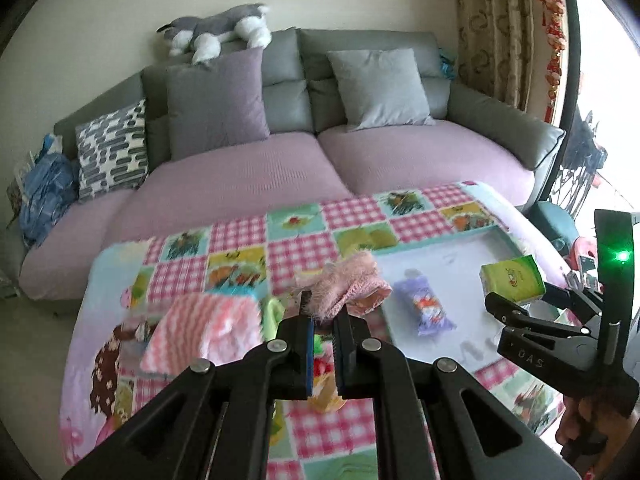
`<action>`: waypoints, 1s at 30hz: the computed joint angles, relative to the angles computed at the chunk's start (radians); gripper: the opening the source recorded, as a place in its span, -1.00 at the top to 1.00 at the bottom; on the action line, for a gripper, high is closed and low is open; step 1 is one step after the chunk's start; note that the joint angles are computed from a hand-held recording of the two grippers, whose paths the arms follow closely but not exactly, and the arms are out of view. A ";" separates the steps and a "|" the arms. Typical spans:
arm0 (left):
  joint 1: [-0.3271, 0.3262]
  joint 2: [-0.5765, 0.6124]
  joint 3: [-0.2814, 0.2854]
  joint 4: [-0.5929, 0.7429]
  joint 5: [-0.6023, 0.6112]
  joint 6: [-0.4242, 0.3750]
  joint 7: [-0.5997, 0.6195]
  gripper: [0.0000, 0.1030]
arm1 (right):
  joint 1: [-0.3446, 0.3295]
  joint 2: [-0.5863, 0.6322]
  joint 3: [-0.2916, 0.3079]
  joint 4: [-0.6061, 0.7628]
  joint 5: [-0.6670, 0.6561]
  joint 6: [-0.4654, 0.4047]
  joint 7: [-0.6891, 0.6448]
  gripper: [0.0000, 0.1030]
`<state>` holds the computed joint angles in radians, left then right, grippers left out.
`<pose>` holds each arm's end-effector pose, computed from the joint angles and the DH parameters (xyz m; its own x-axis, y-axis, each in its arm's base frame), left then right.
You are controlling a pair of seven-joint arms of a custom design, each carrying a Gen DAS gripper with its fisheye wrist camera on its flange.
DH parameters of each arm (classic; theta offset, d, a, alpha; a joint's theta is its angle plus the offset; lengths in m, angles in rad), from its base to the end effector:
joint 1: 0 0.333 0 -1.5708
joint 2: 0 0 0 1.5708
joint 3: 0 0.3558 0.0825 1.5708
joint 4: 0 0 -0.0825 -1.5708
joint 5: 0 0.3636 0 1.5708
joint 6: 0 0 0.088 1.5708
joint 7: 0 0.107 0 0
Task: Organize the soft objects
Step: 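Carry the cloth and tissue pack into the tray and release both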
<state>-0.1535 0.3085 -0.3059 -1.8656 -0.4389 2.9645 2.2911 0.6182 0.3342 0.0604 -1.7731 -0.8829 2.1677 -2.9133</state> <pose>0.6189 -0.2471 0.4962 -0.6386 -0.7663 -0.0703 -0.4829 0.4702 -0.7387 0.5282 0.3817 0.4376 -0.5748 -0.8171 -0.0433 -0.5984 0.4559 -0.6588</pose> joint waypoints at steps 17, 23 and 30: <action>-0.213 0.285 0.068 0.299 0.238 -0.092 -0.241 0.85 | -0.151 -0.034 -0.036 -0.183 0.083 0.102 0.092 -0.32; -0.252 0.363 0.098 0.358 0.280 -0.105 -0.307 0.85 | -0.163 0.012 -0.048 -0.188 0.063 0.169 0.123 -0.32; -0.265 0.432 0.106 0.421 0.292 -0.130 -0.379 0.85 | -0.162 0.027 -0.062 -0.172 0.083 0.164 0.077 -0.32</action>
